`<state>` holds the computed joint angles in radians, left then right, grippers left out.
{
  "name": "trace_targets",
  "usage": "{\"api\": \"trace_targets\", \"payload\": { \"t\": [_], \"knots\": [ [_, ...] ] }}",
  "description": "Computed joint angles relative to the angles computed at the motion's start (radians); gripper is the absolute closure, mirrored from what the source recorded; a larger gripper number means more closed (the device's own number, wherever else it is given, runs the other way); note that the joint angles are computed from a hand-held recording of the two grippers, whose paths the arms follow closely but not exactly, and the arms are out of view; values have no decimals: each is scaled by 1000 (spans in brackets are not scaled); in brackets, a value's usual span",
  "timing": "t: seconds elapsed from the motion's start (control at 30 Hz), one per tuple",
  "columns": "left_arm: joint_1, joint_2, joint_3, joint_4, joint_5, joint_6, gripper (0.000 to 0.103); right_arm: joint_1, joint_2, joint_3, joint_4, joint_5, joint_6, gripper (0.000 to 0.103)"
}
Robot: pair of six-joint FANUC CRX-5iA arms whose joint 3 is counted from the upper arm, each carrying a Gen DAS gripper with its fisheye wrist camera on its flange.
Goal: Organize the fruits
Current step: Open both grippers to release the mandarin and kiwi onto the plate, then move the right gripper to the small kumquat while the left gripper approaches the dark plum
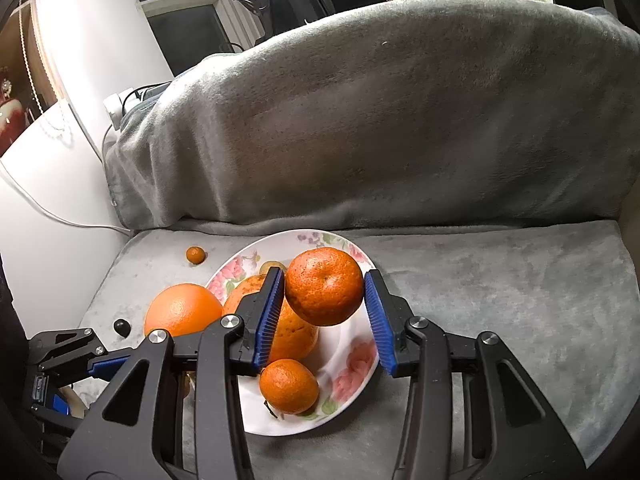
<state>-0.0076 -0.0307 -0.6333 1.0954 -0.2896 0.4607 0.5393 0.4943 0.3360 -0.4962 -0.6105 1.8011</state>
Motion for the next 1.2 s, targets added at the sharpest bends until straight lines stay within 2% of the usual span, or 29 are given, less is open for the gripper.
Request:
{"api": "trace_targets", "payload": {
  "t": [0.07, 0.1, 0.2, 0.27, 0.3, 0.4, 0.47, 0.63, 0.9, 1.2],
  "knots": [
    [-1, 1, 1, -8, 6, 6, 68, 1, -6, -6, -2, 13, 5, 37],
    [-5, -2, -4, 5, 14, -4, 61, 3, -9, -8, -3, 20, 10, 36],
    [-12, -7, -11, 29, 22, -27, 59, 4, -11, -6, -3, 21, 13, 33],
    [-15, -10, -15, 40, 30, -34, 48, 9, -15, -11, 8, 32, 6, 22],
    [-17, -11, -17, 50, 34, -40, 44, 11, -17, -13, 8, 37, 9, 21],
    [-14, -18, -24, 40, 45, -27, 39, 15, -20, -13, 8, 37, 11, 18],
    [-8, -19, -24, 31, 46, -16, 37, 18, -23, -19, 18, 48, 0, 11],
    [-6, -33, -34, 35, 67, -14, 27, 21, -24, -11, 9, 39, 6, 11],
    [21, -64, -56, 6, 69, 15, 26, 43, -32, -14, 43, 48, -10, 11],
    [36, -107, -96, 70, 80, -36, 26, 80, -31, 0, 84, 41, -35, 11]
  ]
}}
